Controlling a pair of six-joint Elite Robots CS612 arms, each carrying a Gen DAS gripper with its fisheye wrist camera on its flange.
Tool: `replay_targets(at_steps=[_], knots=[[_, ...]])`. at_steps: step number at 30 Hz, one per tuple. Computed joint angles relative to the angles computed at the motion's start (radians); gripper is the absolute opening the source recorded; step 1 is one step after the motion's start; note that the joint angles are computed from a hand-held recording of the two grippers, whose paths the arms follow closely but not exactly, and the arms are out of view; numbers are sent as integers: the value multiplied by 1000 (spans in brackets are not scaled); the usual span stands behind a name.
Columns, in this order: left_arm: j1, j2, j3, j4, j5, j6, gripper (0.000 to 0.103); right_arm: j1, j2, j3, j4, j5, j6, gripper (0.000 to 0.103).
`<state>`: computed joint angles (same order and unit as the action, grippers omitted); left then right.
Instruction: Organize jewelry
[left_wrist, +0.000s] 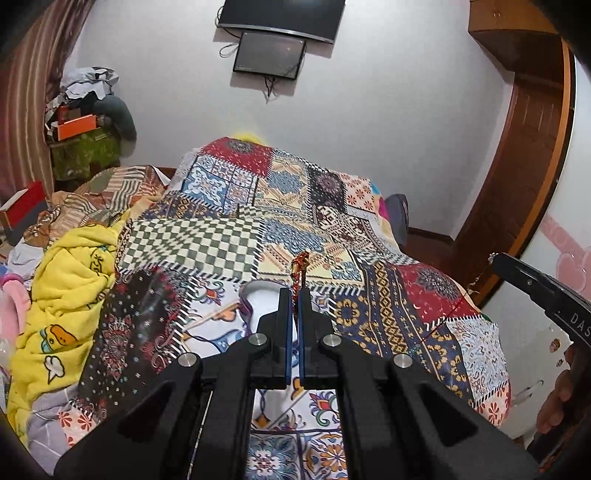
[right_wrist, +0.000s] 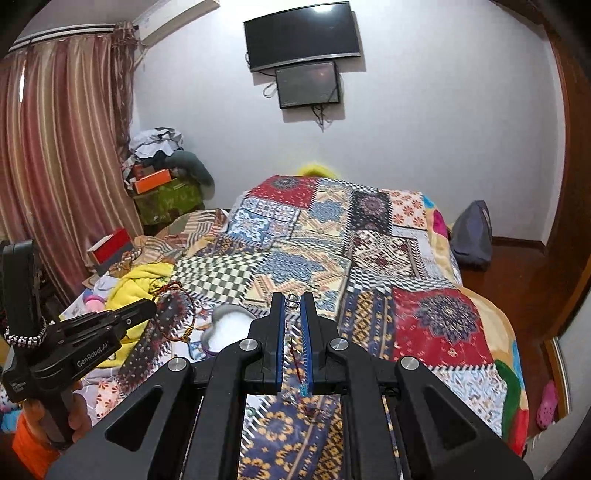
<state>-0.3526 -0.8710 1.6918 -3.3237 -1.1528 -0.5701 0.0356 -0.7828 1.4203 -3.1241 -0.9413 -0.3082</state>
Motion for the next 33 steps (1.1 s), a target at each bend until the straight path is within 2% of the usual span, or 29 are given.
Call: replay_targets(at_steps=[8, 14, 19, 22, 24, 27, 33], knots=[[14, 2, 1, -27, 22, 5, 1, 18, 11, -20, 13, 39, -15, 7], [27, 17, -13, -26, 11, 4, 1, 36, 30, -48, 67, 47, -47, 7], [35, 31, -27, -15, -11, 1, 1, 43, 49, -78, 182, 27, -104, 7], [38, 36, -29, -13, -21, -1, 1, 43, 59, -100, 306, 8, -149, 8], [41, 40, -31, -6, -28, -7, 1, 44, 67, -118, 396, -9, -180, 17], [46, 46, -33, 5, -43, -24, 1, 47, 77, -130, 456, -45, -206, 32], [54, 55, -34, 22, -70, -48, 1, 48, 104, -161, 528, -133, -229, 33]])
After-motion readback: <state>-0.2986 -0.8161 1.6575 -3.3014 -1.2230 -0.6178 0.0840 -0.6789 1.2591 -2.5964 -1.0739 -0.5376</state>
